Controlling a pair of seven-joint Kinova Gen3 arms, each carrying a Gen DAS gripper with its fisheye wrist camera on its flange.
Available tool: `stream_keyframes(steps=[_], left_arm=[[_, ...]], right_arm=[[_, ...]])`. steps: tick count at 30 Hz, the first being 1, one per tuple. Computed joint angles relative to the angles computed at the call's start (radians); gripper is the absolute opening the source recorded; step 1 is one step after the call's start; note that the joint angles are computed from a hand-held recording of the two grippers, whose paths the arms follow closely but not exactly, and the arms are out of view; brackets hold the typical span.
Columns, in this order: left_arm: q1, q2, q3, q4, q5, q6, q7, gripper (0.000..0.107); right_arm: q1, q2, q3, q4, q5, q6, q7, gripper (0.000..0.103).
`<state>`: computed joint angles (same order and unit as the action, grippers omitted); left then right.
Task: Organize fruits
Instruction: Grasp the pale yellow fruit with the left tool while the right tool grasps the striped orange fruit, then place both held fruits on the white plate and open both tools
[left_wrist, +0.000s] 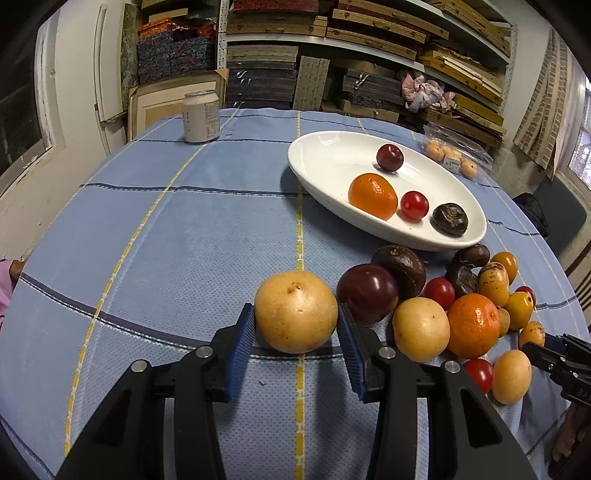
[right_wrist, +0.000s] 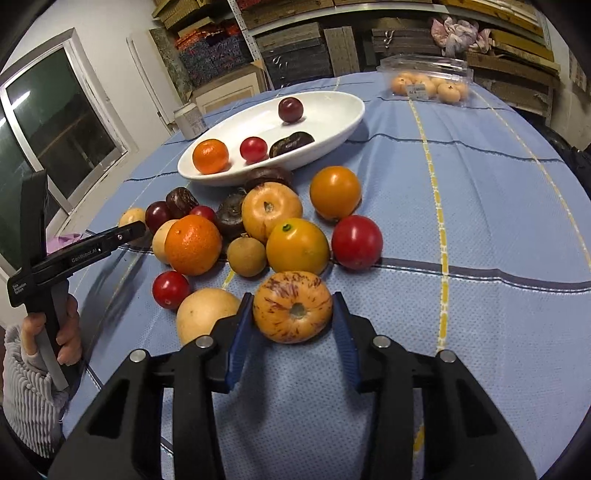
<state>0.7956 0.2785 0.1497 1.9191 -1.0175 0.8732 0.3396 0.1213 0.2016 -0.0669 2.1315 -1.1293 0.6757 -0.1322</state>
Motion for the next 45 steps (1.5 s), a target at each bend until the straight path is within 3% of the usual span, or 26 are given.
stream_keyframes(steps=[2, 7, 9, 12, 15, 18, 24, 27, 30, 32, 34, 38, 41, 45], left_arm=[[0.006, 0.004, 0.001, -0.004, -0.003, 0.01, 0.0, 0.045], [-0.003, -0.027, -0.002, 0.005, -0.023, -0.01, 0.033, 0.045], [-0.025, -0.043, -0.008, -0.01, -0.014, -0.034, 0.001, 0.045], [-0.067, -0.024, -0.005, -0.096, -0.008, 0.001, -0.104, 0.045], [-0.089, 0.008, -0.039, -0.17, 0.013, -0.004, -0.189, 0.045], [-0.17, 0.057, -0.033, -0.254, 0.075, -0.039, -0.311, 0.045], [-0.208, 0.151, -0.101, -0.362, 0.198, -0.094, -0.471, 0.045], [-0.192, 0.161, -0.143, -0.358, 0.216, -0.132, -0.472, 0.049], [-0.133, 0.142, -0.197, -0.334, 0.183, -0.138, -0.437, 0.071], [-0.095, 0.124, -0.209, -0.313, 0.125, -0.104, -0.369, 0.073], [-0.069, 0.09, -0.204, -0.273, 0.085, -0.088, -0.304, 0.073], [0.033, 0.027, -0.221, -0.166, 0.008, -0.04, -0.141, 0.073], [0.054, 0.018, -0.14, -0.112, -0.026, 0.056, -0.046, 0.073], [0.05, 0.029, -0.066, -0.087, -0.002, 0.104, -0.034, 0.073]], right_arm=[[0.023, 0.01, -0.009, -0.003, -0.016, 0.015, 0.029, 0.041], [0.194, -0.002, -0.139, 0.004, -0.096, 0.046, 0.1, 0.041], [0.197, -0.009, -0.152, -0.034, -0.078, 0.047, 0.055, 0.041], [0.12, -0.016, -0.131, -0.111, -0.058, 0.015, -0.016, 0.041], [-0.007, 0.016, -0.076, -0.21, -0.01, -0.022, -0.119, 0.041], [-0.146, 0.079, 0.001, -0.321, 0.062, -0.046, -0.241, 0.041], [-0.414, 0.243, 0.244, -0.535, 0.179, -0.013, -0.462, 0.041], [-0.509, 0.3, 0.383, -0.575, 0.122, 0.037, -0.465, 0.044], [-0.552, 0.298, 0.481, -0.54, 0.0, 0.073, -0.357, 0.052], [-0.52, 0.26, 0.458, -0.483, -0.072, 0.053, -0.276, 0.057], [-0.433, 0.194, 0.374, -0.406, -0.128, 0.026, -0.194, 0.062], [-0.248, 0.059, 0.261, -0.221, -0.258, 0.03, -0.032, 0.085], [-0.109, -0.002, 0.209, -0.082, -0.341, 0.072, 0.09, 0.086], [0.072, -0.011, 0.118, 0.037, -0.392, 0.147, 0.245, 0.086]])
